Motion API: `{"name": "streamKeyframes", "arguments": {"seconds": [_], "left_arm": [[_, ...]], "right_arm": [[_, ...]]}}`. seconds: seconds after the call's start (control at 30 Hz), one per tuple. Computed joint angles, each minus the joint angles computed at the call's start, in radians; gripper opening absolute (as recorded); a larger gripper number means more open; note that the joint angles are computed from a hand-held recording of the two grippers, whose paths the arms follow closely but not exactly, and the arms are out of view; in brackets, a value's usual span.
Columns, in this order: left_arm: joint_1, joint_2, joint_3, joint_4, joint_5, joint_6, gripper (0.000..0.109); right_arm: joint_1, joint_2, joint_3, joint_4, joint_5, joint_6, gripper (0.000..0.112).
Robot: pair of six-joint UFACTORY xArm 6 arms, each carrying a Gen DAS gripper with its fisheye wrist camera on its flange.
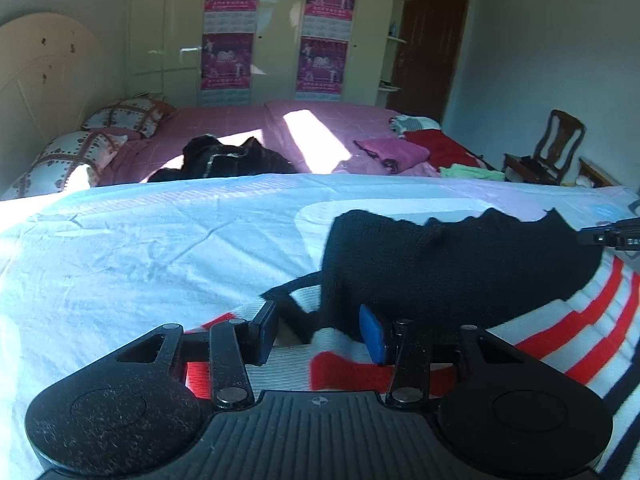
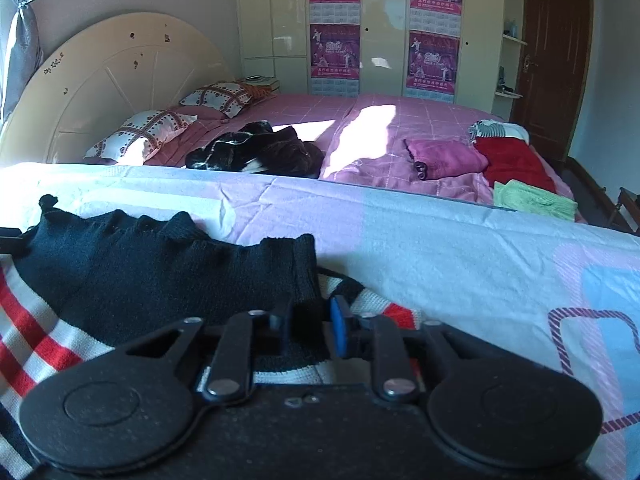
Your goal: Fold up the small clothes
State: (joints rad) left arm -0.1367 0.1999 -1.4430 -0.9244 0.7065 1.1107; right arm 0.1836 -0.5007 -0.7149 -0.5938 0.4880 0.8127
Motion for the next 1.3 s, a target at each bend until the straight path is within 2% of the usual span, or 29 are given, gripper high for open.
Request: {"name": "streamKeyframes", "arguments": {"seconds": [0.03,0.1,0.13,0.2,0.27,0.37,0.43,0.47,0.53,0.6,0.67,0.7,0.77,0.8,0.9,1.0,1.1,1.2,1.23,1.3], "left_arm": [[0.000,0.003,-0.006,0.006,0.027,0.022,0.020],[-0.026,-0.006,0.005,0.098,-0.018,-0.036,0.014],[-0.023,-0.001,-0.006,0.107,-0.006,-0.059,0.006],[-0.006,-0.017,0.002,0.032,-0.002,-0.054,0.005],[-0.002,-0.054,0.052,-0.010,-0.063,-0.042,0.005],[-0.009,-0.060,0.096,0.061,-0.112,-0.096,0.005],[-0.006,-0.053,0.087,0.056,-0.105,-0.120,0.005],[-0.004,-0.050,0.080,0.055,-0.100,-0.133,0.006],[0.001,-0.070,0.099,0.043,-0.114,-0.124,0.017],[0.010,-0.122,0.143,-0.012,-0.144,-0.089,0.019],[0.003,-0.181,0.184,-0.119,-0.191,0.007,0.019],[-0.004,-0.197,0.185,-0.148,-0.177,0.033,0.019],[-0.038,-0.200,0.161,-0.100,-0.118,0.010,0.019],[-0.066,-0.196,0.153,-0.048,-0.104,-0.015,0.024],[-0.150,-0.190,0.167,-0.003,-0.120,-0.073,0.063],[-0.211,-0.198,0.204,0.025,-0.133,-0.114,0.065],[-0.242,-0.214,0.272,0.182,-0.215,-0.183,0.065],[-0.169,-0.248,0.313,0.116,-0.208,-0.127,0.065],[-0.141,-0.261,0.327,0.110,-0.211,-0.117,0.065],[-0.092,-0.294,0.364,0.062,-0.217,-0.054,0.065]], "right_arm": [[0.003,0.002,-0.004,0.000,0.002,0.000,0.006],[0.022,0.008,-0.017,-0.078,0.035,0.067,0.005],[0.029,0.006,-0.020,-0.114,0.050,0.104,0.005],[0.039,-0.011,-0.018,-0.186,0.084,0.189,0.005],[0.037,-0.035,-0.007,-0.216,0.101,0.248,0.004],[0.035,-0.016,-0.007,-0.164,0.146,0.202,0.005],[0.048,-0.001,-0.021,-0.177,0.171,0.214,0.006],[0.059,0.004,-0.035,-0.179,0.194,0.217,0.010],[0.086,-0.019,-0.045,-0.207,0.240,0.244,0.023],[0.100,-0.083,-0.014,-0.220,0.210,0.249,0.020],[0.131,-0.111,-0.017,-0.212,0.220,0.207,0.019],[0.152,-0.102,-0.030,-0.220,0.212,0.200,0.019],[0.176,-0.048,-0.068,-0.181,0.177,0.182,0.019],[0.192,0.001,-0.098,-0.155,0.160,0.174,0.019],[0.244,0.138,-0.181,-0.124,0.128,0.195,0.019],[0.309,0.230,-0.244,-0.152,0.155,0.189,0.019],[0.354,0.237,-0.243,-0.245,0.242,0.163,0.021],[0.344,0.147,-0.184,-0.286,0.374,0.175,0.023],[0.320,0.096,-0.143,-0.282,0.396,0.180,0.024],[0.255,-0.020,-0.047,-0.254,0.376,0.167,0.031]]}}
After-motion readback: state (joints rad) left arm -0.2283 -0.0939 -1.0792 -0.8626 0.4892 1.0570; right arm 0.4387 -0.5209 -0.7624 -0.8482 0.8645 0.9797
